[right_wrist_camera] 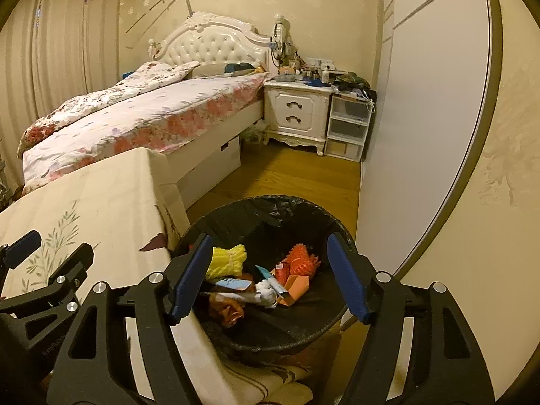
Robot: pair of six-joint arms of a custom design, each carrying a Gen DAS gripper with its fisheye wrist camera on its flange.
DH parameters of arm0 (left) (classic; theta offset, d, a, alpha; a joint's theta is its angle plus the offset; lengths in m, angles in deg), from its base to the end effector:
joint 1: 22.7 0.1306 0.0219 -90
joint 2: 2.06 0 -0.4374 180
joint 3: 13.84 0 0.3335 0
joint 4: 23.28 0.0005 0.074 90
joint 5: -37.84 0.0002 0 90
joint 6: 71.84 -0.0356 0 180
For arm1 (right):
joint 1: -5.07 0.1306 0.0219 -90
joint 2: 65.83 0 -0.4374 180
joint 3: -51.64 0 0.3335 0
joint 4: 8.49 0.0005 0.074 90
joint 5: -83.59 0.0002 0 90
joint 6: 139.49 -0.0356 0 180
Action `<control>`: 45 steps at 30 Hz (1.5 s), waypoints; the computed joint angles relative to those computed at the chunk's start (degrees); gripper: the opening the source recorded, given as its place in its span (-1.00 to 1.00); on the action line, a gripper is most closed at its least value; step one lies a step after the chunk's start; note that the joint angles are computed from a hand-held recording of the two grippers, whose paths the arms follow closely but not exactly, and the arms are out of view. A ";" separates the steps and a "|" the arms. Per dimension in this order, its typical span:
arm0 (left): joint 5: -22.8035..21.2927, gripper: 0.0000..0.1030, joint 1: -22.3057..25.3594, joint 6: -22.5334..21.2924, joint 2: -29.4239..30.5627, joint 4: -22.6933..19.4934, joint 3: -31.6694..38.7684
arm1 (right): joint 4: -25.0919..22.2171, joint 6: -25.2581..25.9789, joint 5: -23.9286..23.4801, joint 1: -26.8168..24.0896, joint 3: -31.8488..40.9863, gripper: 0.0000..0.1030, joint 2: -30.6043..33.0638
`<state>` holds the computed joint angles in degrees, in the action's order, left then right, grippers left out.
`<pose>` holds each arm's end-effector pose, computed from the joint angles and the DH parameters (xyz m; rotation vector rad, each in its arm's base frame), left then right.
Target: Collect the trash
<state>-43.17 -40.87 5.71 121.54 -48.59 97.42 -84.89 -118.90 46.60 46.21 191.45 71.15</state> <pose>0.6405 -0.2166 0.3568 0.6709 2.1248 -0.2294 0.5474 0.4398 0.3539 0.6921 2.0985 -0.3646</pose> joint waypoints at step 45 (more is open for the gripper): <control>1.99 0.58 1.98 0.65 -4.65 4.54 -7.10 | -5.42 -3.13 4.53 3.50 2.44 0.47 0.28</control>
